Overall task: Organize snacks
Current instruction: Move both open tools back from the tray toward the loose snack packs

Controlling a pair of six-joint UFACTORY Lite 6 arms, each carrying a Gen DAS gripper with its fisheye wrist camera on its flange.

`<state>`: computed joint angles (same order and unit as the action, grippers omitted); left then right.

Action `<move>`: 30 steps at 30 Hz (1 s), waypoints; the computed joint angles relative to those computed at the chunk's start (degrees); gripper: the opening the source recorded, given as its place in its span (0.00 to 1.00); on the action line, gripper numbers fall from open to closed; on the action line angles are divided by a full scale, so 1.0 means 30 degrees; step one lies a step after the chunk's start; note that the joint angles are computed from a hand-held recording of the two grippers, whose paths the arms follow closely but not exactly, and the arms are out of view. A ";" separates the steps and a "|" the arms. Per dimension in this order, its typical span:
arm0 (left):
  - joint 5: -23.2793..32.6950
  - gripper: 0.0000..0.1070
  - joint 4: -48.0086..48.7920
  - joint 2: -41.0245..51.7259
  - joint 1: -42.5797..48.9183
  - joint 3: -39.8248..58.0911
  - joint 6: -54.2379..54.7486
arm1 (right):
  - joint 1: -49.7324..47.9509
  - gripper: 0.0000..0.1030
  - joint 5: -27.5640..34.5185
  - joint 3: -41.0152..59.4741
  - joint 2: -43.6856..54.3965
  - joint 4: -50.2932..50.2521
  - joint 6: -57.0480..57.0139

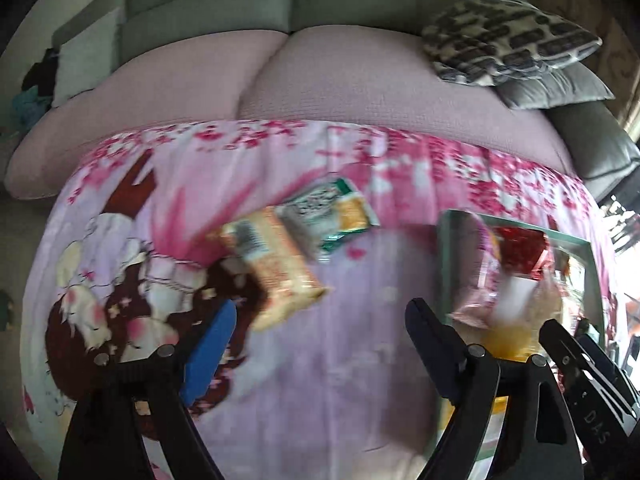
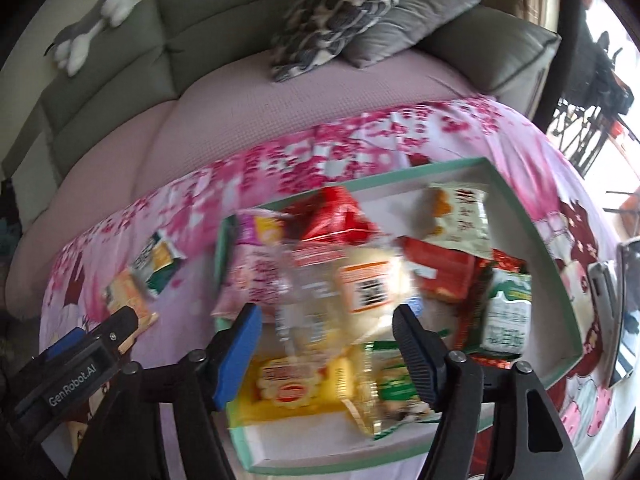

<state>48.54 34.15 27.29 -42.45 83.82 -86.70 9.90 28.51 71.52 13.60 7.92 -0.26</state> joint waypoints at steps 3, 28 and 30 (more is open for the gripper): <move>0.0167 0.83 0.0564 -0.0950 -0.0036 -0.1603 -0.0872 | 0.0592 0.77 -0.0606 -0.0398 -0.0212 0.0252 -0.0101; -0.0783 0.91 0.1746 -0.4445 0.0824 -0.6464 -0.3365 | 0.3847 1.00 -0.1678 -0.1135 -0.0272 -0.2079 0.2370; -0.1060 0.91 0.1761 -0.4701 0.0977 -0.6777 -0.3480 | 0.3886 1.00 -0.1601 -0.1085 -0.0164 -0.2086 0.2346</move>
